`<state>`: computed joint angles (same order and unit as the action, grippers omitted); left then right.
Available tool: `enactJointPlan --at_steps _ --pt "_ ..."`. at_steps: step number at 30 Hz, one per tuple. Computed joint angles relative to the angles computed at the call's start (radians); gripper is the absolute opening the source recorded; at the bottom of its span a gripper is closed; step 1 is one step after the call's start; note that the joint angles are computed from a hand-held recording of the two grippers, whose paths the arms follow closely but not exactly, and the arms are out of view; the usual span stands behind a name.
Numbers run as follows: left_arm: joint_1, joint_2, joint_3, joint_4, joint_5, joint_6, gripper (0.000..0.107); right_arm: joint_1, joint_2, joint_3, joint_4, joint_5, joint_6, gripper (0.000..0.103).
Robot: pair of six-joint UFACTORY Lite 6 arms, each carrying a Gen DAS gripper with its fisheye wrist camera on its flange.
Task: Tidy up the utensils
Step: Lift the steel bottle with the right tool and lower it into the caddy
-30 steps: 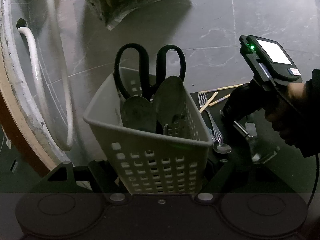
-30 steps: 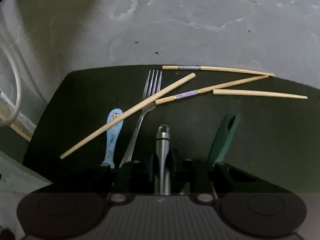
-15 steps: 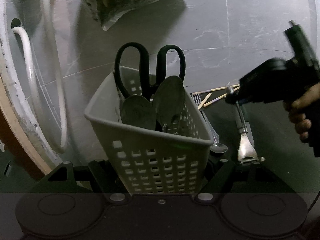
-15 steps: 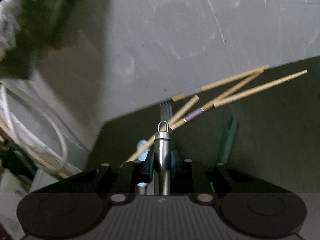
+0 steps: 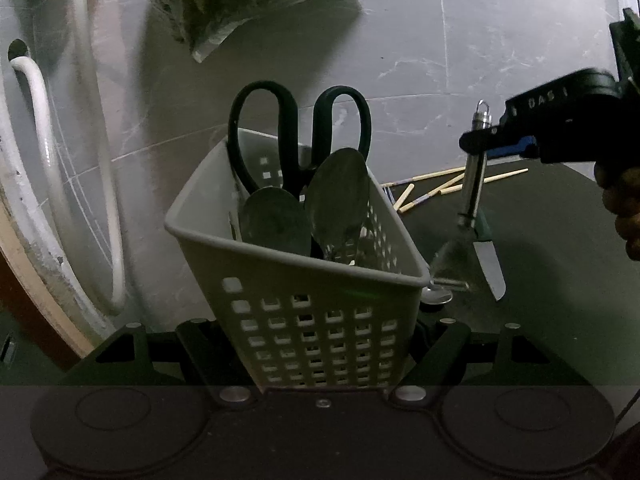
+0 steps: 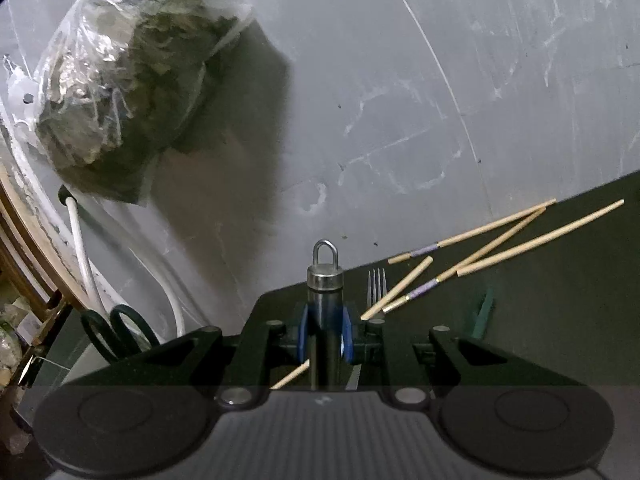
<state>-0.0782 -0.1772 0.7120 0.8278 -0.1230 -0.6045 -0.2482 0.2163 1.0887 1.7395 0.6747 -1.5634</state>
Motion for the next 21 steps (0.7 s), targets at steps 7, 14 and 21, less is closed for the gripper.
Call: enactJointPlan --at_steps 7,14,21 --pt "0.018 0.024 0.018 0.134 -0.019 -0.127 0.079 -0.017 -0.095 -0.013 -0.028 0.017 0.028 0.019" --pt "0.027 0.032 0.024 0.172 -0.031 -0.157 0.079 -0.029 -0.150 0.067 -0.065 0.039 0.092 0.019" --pt "0.027 0.029 0.020 0.158 -0.033 -0.149 0.078 -0.009 -0.184 0.180 -0.093 0.073 0.136 0.019"
